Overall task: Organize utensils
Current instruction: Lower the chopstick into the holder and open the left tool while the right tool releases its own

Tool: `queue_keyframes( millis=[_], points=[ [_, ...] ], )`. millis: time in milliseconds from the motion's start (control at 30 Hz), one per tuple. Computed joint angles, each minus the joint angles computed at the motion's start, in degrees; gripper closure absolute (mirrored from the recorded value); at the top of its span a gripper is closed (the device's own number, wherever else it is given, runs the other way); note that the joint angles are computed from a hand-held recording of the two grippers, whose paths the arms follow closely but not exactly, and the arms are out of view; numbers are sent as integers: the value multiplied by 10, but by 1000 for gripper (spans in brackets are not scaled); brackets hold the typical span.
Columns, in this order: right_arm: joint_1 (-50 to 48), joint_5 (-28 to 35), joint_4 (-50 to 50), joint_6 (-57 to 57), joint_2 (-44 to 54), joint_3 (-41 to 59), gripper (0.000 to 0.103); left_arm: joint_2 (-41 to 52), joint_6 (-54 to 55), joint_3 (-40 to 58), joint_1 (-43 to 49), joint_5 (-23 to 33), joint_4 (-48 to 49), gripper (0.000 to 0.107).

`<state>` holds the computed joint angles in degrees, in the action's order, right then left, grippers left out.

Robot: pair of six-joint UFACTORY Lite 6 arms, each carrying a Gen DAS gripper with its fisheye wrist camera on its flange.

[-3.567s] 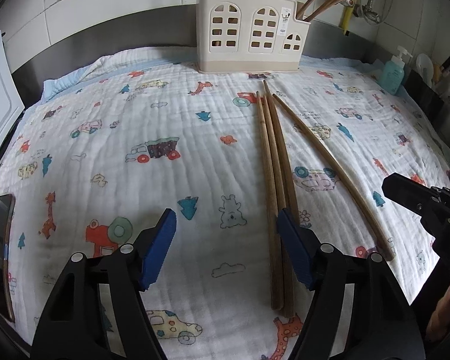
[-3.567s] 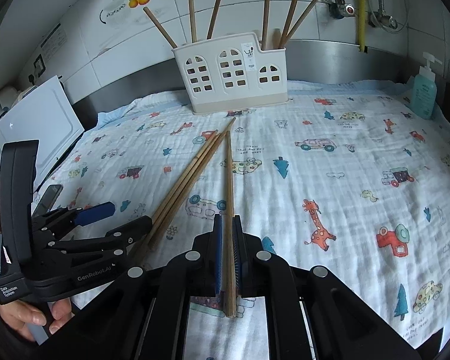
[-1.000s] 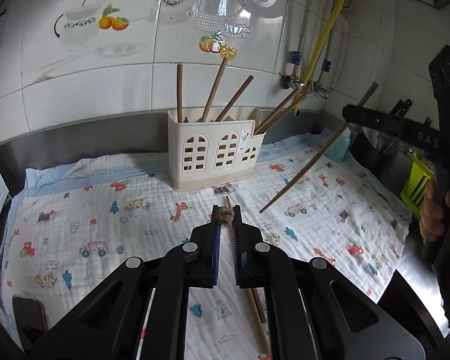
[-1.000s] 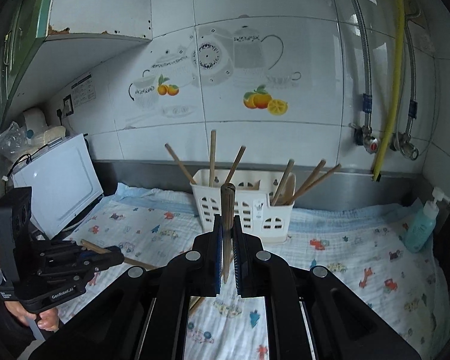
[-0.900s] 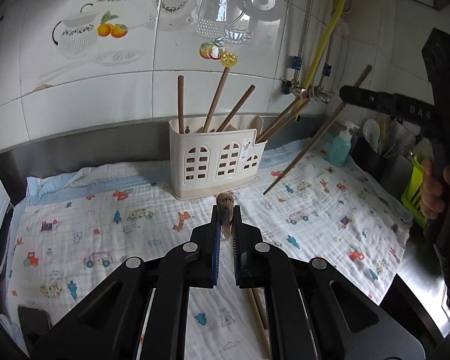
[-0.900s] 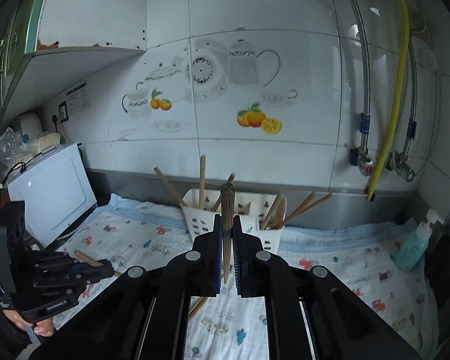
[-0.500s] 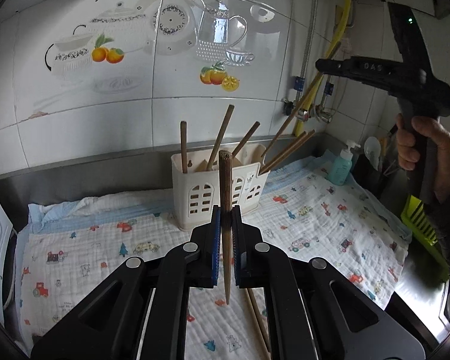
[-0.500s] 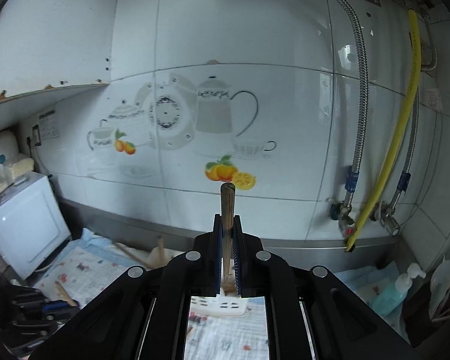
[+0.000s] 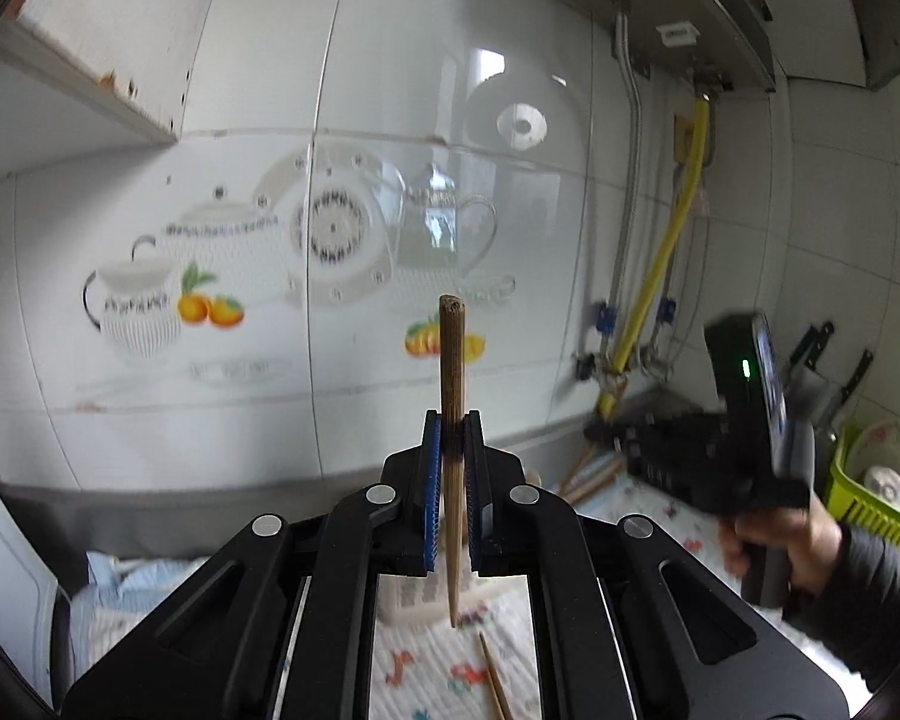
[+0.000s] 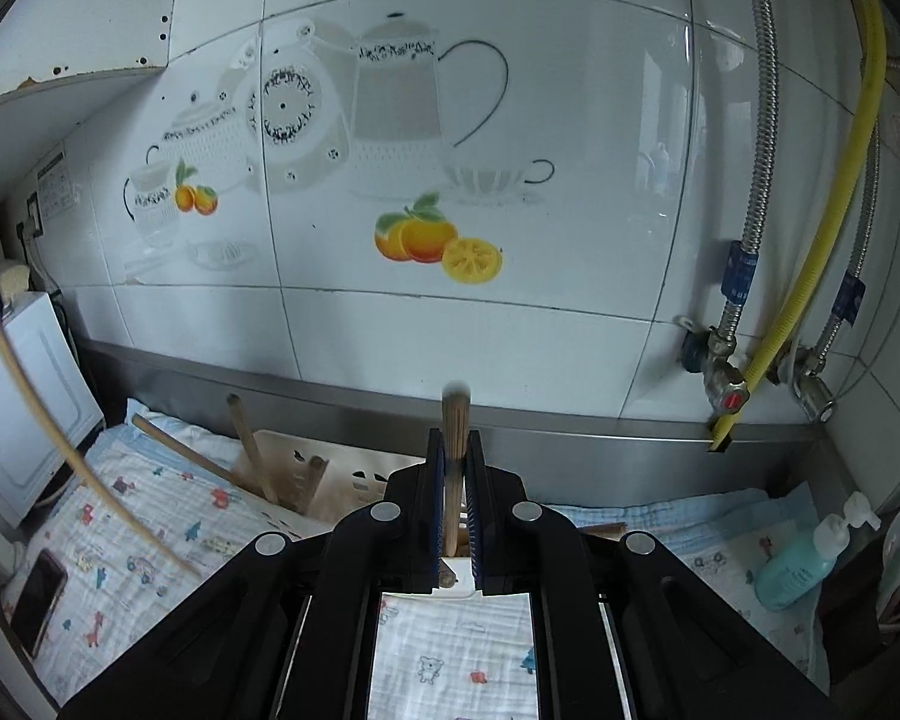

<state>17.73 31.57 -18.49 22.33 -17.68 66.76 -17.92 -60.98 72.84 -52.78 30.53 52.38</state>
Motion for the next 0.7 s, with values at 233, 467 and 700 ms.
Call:
queue_keyframes(
  millis=[233,467,700],
  points=[
    [-22,-10,24,-35,-26,-21,86,114,7,141,29,19,28,101],
    [-13,-10,6,-31,-106,-74,76,178,-18,182,76,-14,36,101],
    [20,-6,-1,-9,-188,-141,72,211,-49,159,105,-55,32,101]
  ],
)
